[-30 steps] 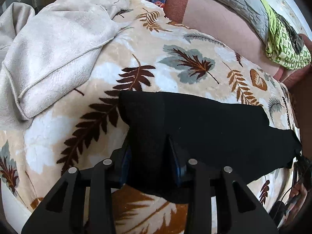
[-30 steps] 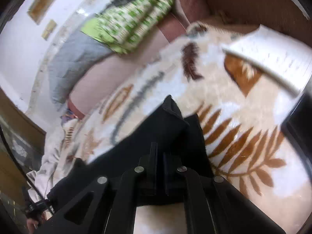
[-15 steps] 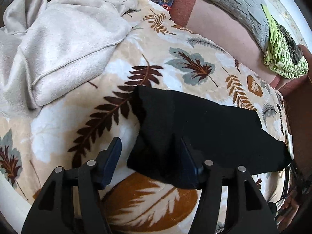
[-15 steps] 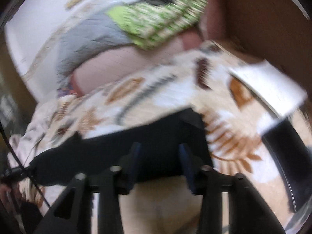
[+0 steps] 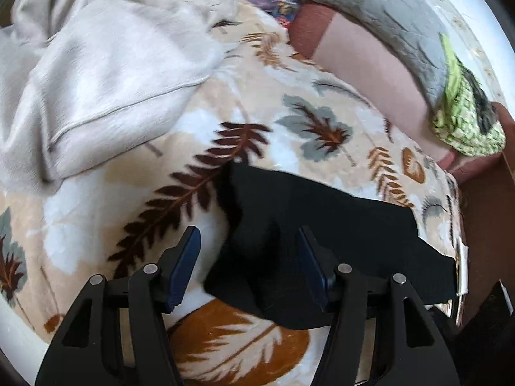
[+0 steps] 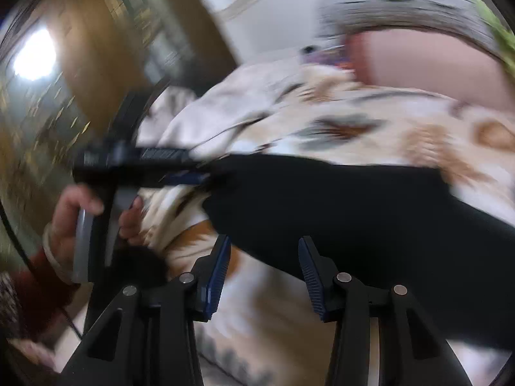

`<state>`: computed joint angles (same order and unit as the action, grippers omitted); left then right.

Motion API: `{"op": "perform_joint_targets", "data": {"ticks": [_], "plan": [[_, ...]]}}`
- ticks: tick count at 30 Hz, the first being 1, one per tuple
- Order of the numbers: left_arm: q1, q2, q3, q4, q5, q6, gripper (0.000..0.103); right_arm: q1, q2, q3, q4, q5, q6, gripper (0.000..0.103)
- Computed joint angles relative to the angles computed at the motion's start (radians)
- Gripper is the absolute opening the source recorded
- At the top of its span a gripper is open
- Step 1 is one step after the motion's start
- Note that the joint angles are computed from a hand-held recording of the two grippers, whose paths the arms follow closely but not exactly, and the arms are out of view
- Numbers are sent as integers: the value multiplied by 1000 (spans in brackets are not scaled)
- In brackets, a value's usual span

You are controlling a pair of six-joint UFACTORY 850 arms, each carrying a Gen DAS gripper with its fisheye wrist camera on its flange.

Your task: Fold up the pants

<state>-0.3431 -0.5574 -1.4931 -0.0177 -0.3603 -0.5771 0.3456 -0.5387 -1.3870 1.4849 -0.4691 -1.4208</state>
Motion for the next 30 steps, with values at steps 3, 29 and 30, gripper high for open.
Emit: {"op": "perform_joint_targets", "data": {"ticks": [3,29,30], "plan": [[5,-7,-15,-42,2,50,60,51,-86,-110,-43,-26,32,47],[24,44,46,89,41,-71,60,-16,-144,-173,59,-90,127,41],[16,41,39,110,38,-80,60,-33,-121,-149,93,-39,102,42]]}}
